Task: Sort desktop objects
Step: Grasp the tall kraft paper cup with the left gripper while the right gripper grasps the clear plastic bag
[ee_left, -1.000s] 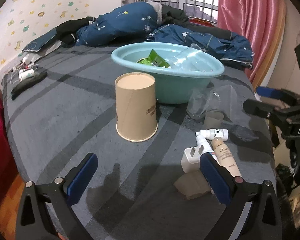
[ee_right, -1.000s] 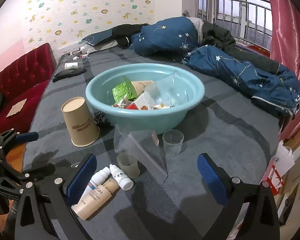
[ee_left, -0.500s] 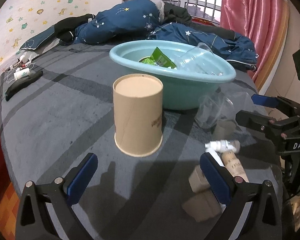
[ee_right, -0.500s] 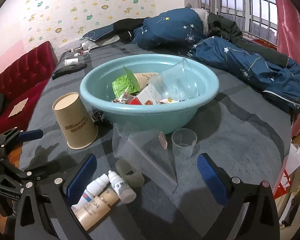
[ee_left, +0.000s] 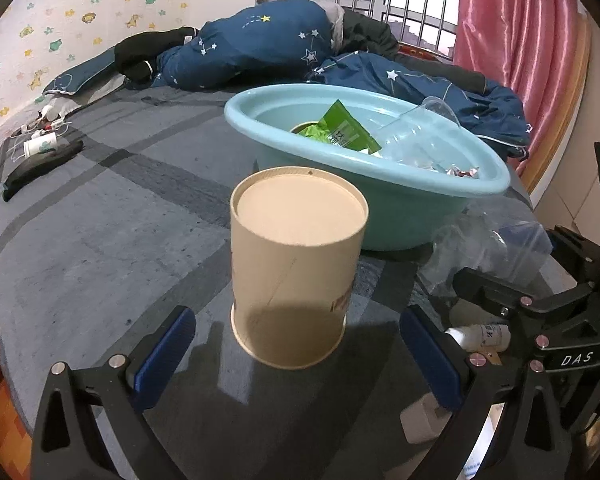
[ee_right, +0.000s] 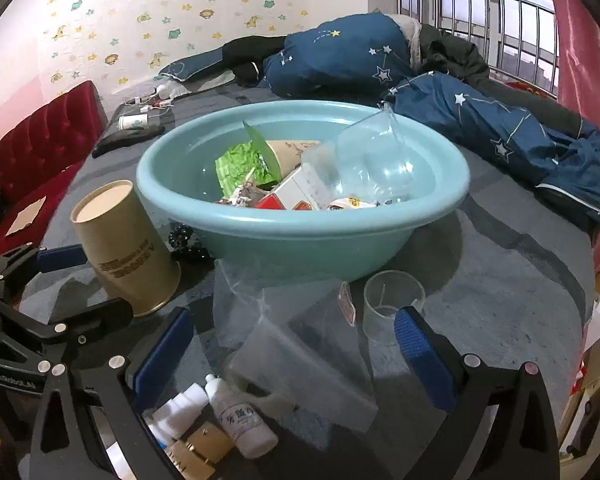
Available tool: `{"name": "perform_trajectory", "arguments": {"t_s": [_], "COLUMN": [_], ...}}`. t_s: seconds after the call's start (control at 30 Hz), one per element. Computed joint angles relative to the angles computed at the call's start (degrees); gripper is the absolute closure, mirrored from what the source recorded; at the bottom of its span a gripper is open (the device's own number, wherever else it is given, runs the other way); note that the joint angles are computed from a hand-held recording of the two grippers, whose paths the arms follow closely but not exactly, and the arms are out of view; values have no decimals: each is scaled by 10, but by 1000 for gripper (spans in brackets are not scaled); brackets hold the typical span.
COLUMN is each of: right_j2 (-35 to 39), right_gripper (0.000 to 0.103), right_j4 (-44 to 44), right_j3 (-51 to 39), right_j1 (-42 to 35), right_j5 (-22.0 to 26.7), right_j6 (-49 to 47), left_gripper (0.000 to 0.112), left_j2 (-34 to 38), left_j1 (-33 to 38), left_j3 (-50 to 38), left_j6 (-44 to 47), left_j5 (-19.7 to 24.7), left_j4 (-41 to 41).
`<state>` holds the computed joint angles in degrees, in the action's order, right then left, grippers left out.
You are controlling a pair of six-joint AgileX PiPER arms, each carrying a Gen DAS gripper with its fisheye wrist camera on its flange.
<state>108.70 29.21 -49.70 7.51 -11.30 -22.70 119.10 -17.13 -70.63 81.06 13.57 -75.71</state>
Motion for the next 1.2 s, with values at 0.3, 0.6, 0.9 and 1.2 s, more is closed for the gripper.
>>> {"name": "perform_trajectory", "arguments": {"t_s": [0.3,0.6,0.9,1.2], "right_j2": [24,32,31,31], "right_gripper": [1,1,4,49], "right_j4": [27,143,161,142], "right_j3": [-32,-35,-30,-33], "right_j1": [-9,7,18,16], "right_j5": [9,-12,-20,3], "right_j6": [-22,-136,-150,-135], "left_gripper": [9,9,9,44], "left_j2": [32,49,52,43], "left_j1": [-7,-9,-9,-1], "left_j3": [-40,-59,-64,-55], "left_j6": [-45,-93,-115,-65], "left_j5": [-14,-19,-24,-6], "left_j4": [30,73,89,35]}}
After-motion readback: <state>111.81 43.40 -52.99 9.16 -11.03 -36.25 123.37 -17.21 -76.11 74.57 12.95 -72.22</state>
